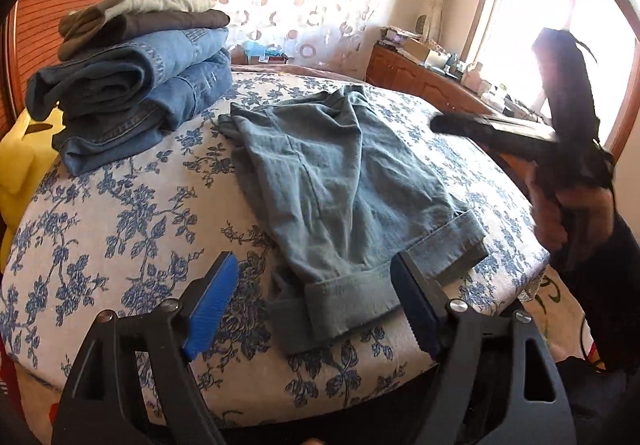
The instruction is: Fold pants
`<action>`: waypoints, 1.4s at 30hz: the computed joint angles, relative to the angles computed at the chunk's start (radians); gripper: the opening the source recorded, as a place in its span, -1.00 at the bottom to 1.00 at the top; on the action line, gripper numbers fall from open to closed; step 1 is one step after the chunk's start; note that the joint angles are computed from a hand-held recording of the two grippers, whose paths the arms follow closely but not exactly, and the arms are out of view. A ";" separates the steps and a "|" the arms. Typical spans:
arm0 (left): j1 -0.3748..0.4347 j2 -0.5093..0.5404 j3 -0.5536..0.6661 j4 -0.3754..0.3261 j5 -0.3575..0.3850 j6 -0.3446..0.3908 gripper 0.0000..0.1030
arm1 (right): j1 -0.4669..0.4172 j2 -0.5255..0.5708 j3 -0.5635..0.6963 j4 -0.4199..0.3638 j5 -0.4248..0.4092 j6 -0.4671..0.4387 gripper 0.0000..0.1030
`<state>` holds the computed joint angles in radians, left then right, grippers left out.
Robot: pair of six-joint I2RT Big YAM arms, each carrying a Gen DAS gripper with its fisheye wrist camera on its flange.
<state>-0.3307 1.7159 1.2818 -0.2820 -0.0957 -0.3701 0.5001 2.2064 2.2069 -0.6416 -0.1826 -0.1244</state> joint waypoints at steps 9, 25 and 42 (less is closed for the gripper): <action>-0.016 0.025 0.033 -0.031 -0.038 0.022 0.53 | -0.014 -0.200 -0.355 0.106 0.025 0.031 -0.31; -0.017 0.056 0.056 -0.073 -0.047 0.010 0.53 | 0.007 -0.256 -0.477 0.119 0.025 0.024 -0.31; -0.021 0.061 0.053 -0.067 -0.062 0.021 0.54 | 0.015 -0.259 -0.489 0.171 -0.019 0.045 -0.97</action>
